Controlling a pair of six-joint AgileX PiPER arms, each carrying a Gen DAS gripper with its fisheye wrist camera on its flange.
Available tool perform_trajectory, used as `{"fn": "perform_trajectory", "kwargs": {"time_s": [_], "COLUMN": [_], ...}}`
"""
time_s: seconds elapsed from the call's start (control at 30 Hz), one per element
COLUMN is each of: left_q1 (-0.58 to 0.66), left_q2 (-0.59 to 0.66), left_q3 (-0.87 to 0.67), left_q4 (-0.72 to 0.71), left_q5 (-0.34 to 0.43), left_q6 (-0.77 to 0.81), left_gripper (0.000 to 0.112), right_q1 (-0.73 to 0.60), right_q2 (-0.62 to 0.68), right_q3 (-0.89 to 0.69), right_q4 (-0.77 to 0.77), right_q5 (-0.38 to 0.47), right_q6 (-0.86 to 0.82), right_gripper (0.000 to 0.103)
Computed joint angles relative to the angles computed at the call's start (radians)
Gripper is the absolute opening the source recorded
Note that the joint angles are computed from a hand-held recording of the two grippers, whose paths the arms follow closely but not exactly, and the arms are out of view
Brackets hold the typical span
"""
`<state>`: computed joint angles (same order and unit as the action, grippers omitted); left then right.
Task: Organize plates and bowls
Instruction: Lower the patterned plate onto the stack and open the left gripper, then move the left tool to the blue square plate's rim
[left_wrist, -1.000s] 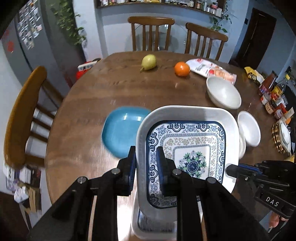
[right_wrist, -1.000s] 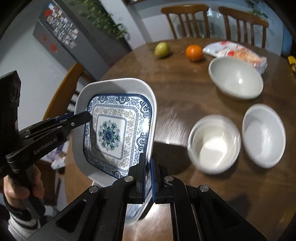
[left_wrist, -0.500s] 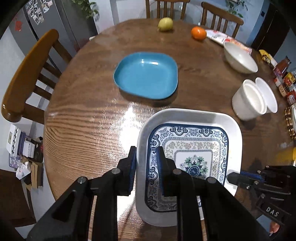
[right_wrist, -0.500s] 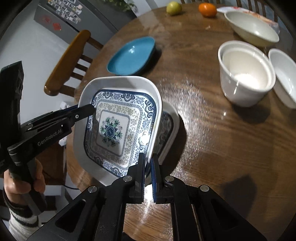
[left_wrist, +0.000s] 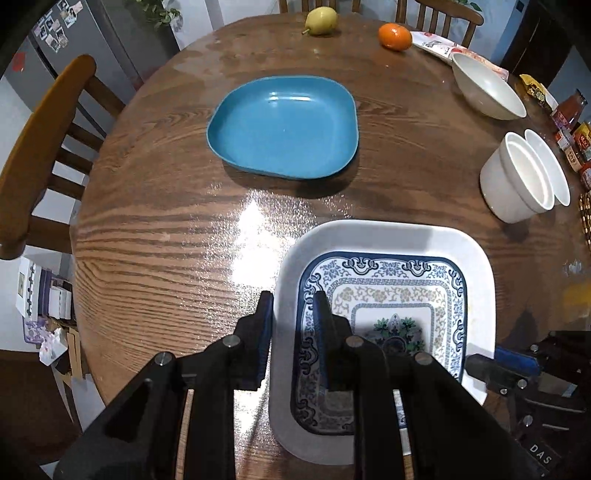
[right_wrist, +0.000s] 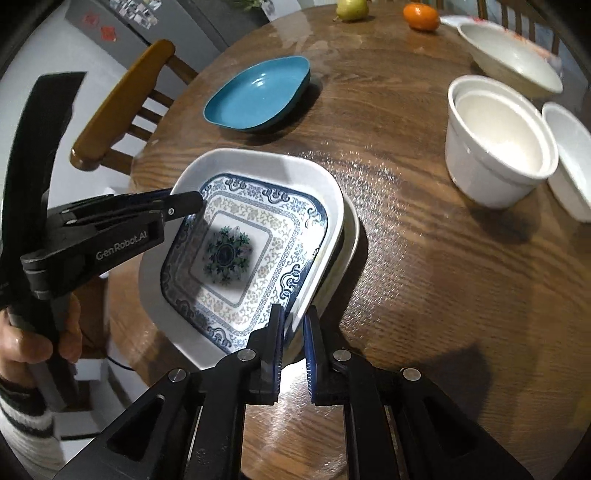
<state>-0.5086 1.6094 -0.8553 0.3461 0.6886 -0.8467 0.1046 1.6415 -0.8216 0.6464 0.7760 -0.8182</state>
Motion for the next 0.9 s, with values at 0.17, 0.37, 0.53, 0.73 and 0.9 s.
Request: {"fn": "perform_trajectory", "kwargs": {"time_s": [0.17, 0.37, 0.53, 0.73, 0.9], "left_q1": [-0.013, -0.002, 0.012, -0.035, -0.044], "left_q2": [0.003, -0.047, -0.105, -0.15, -0.152], "left_q3": [0.01, 0.025, 0.043, 0.045, 0.036], "left_q4": [0.048, 0.082, 0.107, 0.237, 0.291], "left_q5": [0.007, -0.001, 0.008, 0.066, 0.094], "left_q6": [-0.023, -0.055, -0.114, -0.315, -0.383], "left_gripper": [0.022, 0.072, 0.074, 0.09, 0.095], "right_q1": [0.044, 0.018, -0.075, -0.11, -0.098], "right_q2": [-0.036, -0.137, -0.141, -0.112, -0.09], "right_q3": [0.019, 0.054, 0.011, -0.021, -0.043], "right_q4": [-0.058, -0.038, 0.078, 0.143, 0.174], "right_q5": [-0.049, -0.065, 0.01, 0.01, -0.007], "right_q6": [0.037, -0.047, -0.117, -0.107, -0.092], "right_gripper": [0.016, 0.029, 0.035, 0.038, 0.048]}}
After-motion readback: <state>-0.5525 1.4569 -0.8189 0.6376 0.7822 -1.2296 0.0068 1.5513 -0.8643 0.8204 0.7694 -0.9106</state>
